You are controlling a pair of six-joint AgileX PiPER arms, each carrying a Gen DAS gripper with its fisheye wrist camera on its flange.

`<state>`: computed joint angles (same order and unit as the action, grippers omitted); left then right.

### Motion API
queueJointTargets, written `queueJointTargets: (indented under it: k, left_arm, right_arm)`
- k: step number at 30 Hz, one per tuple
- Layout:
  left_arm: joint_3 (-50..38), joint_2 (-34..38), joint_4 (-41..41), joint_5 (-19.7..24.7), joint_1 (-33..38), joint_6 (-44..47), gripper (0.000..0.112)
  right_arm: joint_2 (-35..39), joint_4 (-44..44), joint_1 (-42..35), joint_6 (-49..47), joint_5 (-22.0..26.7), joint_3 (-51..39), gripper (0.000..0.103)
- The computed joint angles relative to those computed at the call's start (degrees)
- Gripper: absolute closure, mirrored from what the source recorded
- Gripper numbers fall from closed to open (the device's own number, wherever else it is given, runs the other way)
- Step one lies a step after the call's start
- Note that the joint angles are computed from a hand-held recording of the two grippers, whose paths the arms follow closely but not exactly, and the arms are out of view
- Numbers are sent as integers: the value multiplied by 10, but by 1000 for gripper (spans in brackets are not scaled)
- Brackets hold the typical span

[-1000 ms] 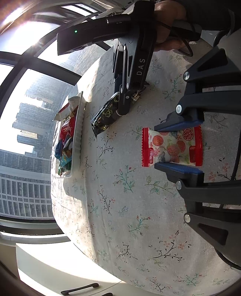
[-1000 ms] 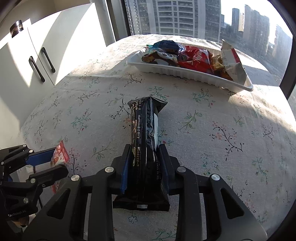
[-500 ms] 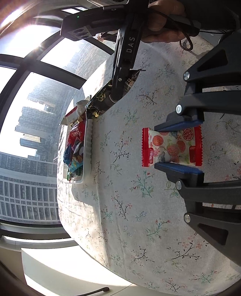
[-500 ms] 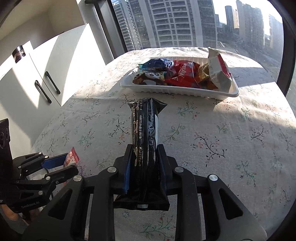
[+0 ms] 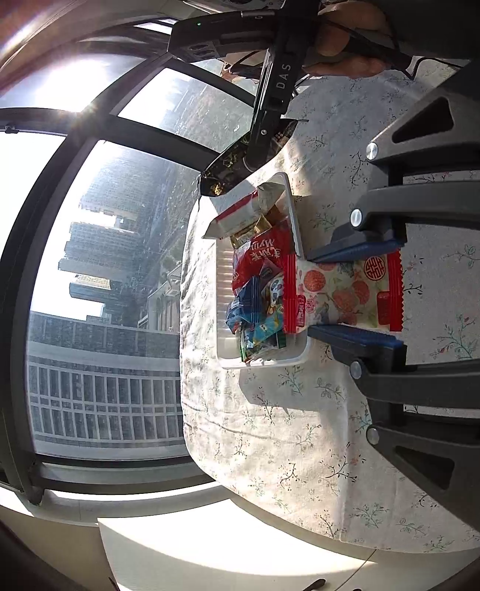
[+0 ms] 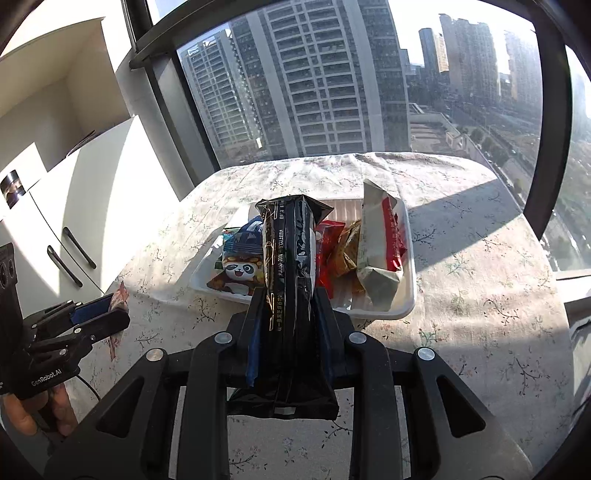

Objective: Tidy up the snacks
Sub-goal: 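Carry both packets over the white tray and lower them inside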

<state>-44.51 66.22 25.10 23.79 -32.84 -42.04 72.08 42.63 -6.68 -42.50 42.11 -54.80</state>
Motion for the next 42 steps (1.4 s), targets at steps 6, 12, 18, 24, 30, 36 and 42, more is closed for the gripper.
queueJointTargets:
  k: [6,12,18,24,30,36,42]
  left_arm:
    - [-105,108,-135,-27,82,179,78]
    - [-218,240,-287,-25,144,344,78]
    - [-332,351,-339,14,162,410,78]
    - [-387,413,-352,38,165,425,78]
    - [-396,427,-340,39,165,410,77]
    - [-393,433,-331,30,166,400,71]
    - [-371,421,-327,13,166,395,68]
  right_arm:
    - [109,-63,49,72,-38,-106,80]
    - [198,-136,94,140,-65,-184,80]
    - [241,-158,102,154,-95,-194,80]
    - [266,-188,102,181,-123,-198,80]
    - [271,-200,103,190,-140,-187,80]
    - [290,-214,114,204,-162,-181,77]
    - [295,-209,116,194,-181,-176,77]
